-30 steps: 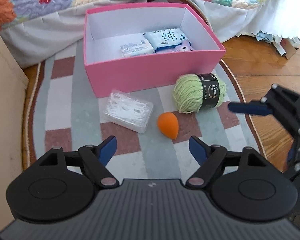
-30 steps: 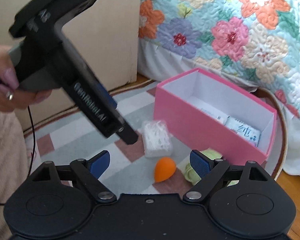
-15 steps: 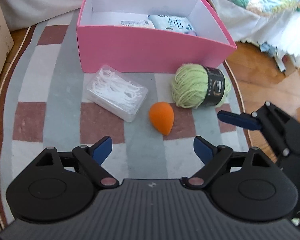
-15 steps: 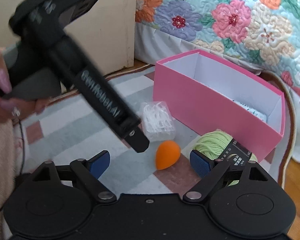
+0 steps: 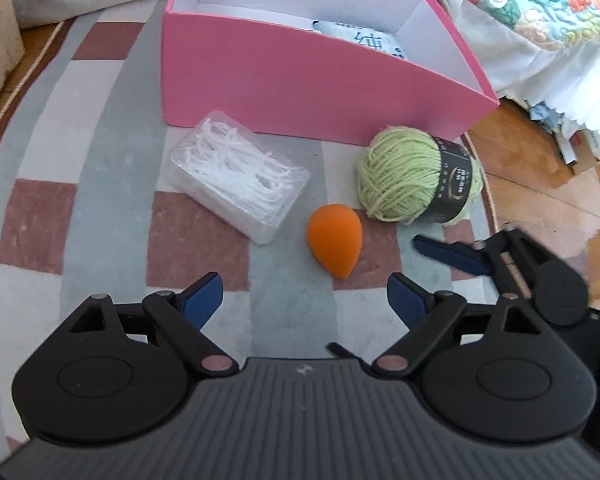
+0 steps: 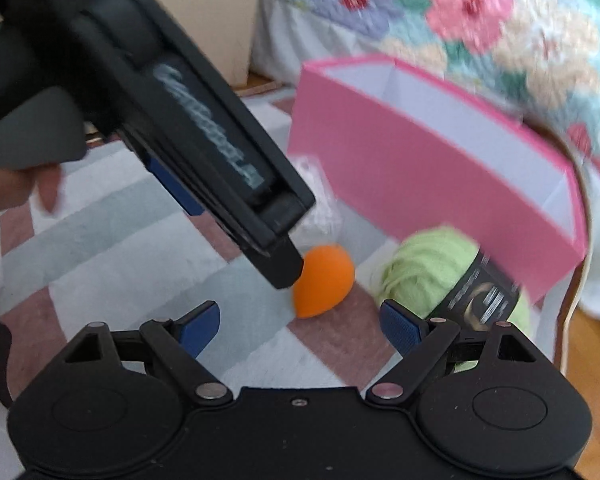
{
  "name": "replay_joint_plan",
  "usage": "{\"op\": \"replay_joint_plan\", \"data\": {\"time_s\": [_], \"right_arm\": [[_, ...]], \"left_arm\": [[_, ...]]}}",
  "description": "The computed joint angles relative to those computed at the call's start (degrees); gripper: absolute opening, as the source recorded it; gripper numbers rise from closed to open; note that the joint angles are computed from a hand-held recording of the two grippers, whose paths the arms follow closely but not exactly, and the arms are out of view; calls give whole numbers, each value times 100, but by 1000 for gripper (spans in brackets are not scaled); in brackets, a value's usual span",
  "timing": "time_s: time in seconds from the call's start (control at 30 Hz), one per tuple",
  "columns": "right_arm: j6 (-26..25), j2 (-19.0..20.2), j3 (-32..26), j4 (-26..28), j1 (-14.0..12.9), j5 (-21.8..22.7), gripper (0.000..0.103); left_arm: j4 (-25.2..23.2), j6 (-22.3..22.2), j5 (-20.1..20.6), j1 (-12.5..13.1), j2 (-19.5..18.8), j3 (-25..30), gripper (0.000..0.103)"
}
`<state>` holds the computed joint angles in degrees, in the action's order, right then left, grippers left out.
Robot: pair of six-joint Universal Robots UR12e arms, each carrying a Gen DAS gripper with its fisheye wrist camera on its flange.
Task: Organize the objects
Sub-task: 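Move the right gripper toward the orange sponge and floss box, then close the right gripper on the orange makeup sponge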
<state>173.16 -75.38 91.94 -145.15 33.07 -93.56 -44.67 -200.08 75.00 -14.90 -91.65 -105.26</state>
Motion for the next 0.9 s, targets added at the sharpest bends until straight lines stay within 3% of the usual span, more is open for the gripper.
{"op": "replay_joint_plan", "data": {"time_s": [0.1,0.3,0.4,0.57,0.8,0.9], "right_arm": [[327,74,-96,257,-54,102,89],[307,197,-184,359,-12,-34,85],[429,242,-209,363,-11,-58,83],[596,246,-163,176,-87,241,78],[926,262,-110,9,-177,435,69],[1190,255,-81,-101,-201,405,58]], "left_arm": [[135,-6,-30,-10,-28,-40,88],[150,68,392,-150,-114,9,88],[111,-74,267,-111,-168,21,85],[253,-270,-152,-8,-217,-47,74],[862,-424,-36,-68,-281,-156,56],[909,-435,-8,-89,-341,-155,45]]}}
